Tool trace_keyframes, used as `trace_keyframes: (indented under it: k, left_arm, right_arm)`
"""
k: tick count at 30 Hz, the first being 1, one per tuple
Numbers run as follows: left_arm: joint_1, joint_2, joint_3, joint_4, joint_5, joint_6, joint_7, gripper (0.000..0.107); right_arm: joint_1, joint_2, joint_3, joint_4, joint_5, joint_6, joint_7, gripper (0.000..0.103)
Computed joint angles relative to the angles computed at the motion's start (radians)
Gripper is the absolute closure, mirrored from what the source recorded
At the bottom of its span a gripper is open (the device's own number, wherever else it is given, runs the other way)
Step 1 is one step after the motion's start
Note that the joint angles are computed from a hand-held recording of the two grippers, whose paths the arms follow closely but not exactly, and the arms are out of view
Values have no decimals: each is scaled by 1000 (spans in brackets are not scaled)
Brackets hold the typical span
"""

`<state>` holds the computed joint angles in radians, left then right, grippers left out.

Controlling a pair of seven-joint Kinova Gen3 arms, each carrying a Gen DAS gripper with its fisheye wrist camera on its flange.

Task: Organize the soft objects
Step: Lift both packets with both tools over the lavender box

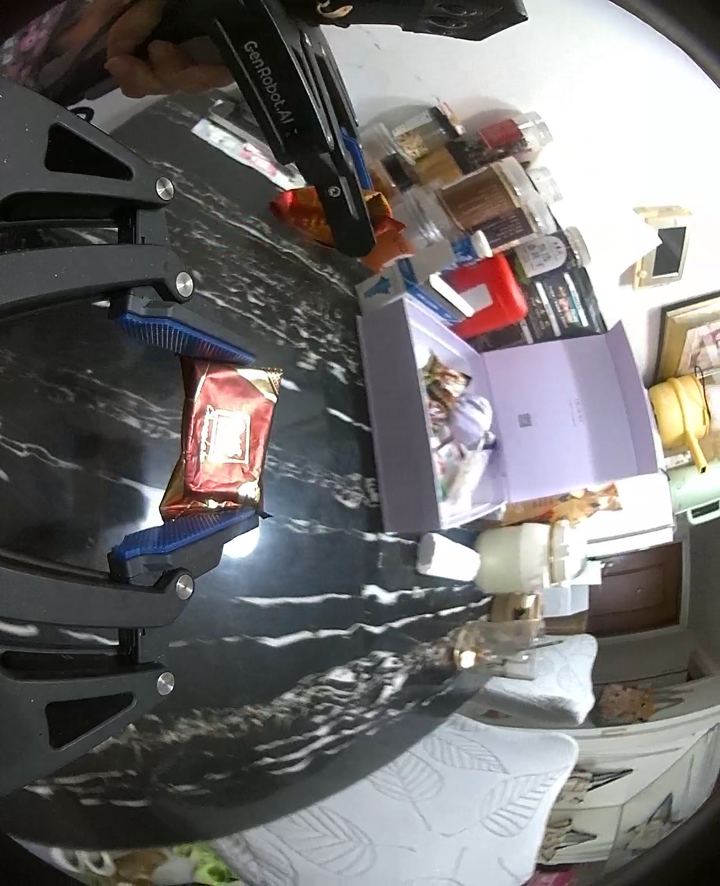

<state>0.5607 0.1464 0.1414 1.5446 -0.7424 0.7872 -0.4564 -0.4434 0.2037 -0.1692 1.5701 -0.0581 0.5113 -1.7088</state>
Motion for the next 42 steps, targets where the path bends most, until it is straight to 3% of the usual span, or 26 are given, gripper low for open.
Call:
trace_keyframes:
  k: [12, 20, 26, 30, 42]
  left_arm:
    - [-49, 34, -36, -92, 50, -79, -112, 76]
    - [-49, 71, -87, -183, 16, -60, -141, 76]
    - [-56, 98, -116, -242, -5, -53, -157, 76]
    - [-84, 118, -122, -286, 43, -65, -218, 76]
    - [-120, 231, -188, -452, 127, -67, -344, 76]
  right_arm:
    - [11, 52, -5, -144, -14, 38, 65, 51]
    - [9, 109, 0, -270, -22, 63, 116, 51]
    - [25, 175, -17, -408, -48, 123, 207, 50]
    - [63, 234, -56, -522, -128, 177, 303, 50]
    - [25, 400, -27, -816, -151, 253, 406, 50]
